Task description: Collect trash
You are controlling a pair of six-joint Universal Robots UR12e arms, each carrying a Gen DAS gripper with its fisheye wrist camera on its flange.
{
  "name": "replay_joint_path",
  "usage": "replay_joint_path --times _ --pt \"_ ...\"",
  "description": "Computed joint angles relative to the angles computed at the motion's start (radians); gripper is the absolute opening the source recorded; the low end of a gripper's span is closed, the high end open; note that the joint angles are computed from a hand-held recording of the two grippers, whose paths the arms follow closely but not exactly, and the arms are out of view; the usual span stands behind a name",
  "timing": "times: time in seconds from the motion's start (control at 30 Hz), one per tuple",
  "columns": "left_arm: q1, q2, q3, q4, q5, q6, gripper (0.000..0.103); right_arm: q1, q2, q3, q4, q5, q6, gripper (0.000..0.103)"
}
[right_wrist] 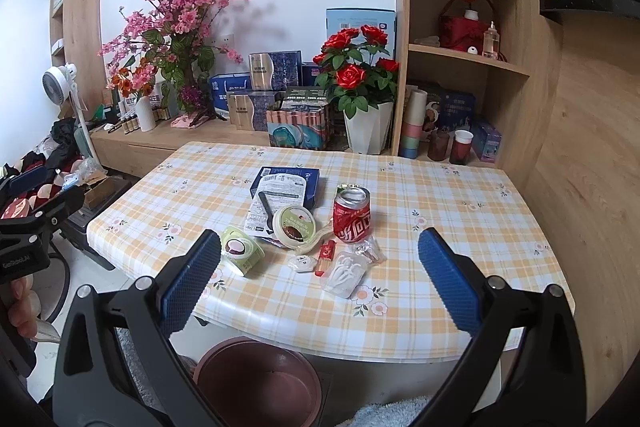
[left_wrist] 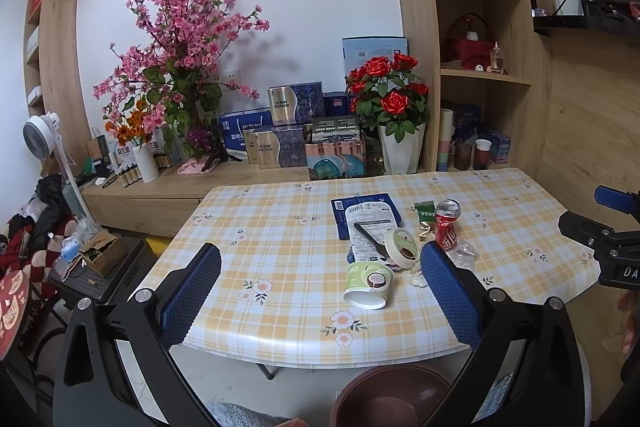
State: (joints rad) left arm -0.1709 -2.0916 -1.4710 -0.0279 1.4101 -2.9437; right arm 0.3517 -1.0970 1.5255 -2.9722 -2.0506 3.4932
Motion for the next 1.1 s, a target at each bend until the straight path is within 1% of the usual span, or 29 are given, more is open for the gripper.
replay_joint_path --times 0.57,0.63,1.1 --pt "0.003 0.005 -0.005 0.002 -0.002 -0.003 0.098 0.006 0.007 0.004 -0.008 -0.006 -0.008 0.097" --pt "-0.003 0.005 -0.006 0.004 0.002 -0.006 0.098 0.007 0.007 0.005 -0.008 -0.007 -0.009 0.097" --pt "-0.005 0.003 -0.012 0.007 0.002 -0.008 0.098 0.007 0.007 0.006 -0.007 -0.003 -0.006 0.097"
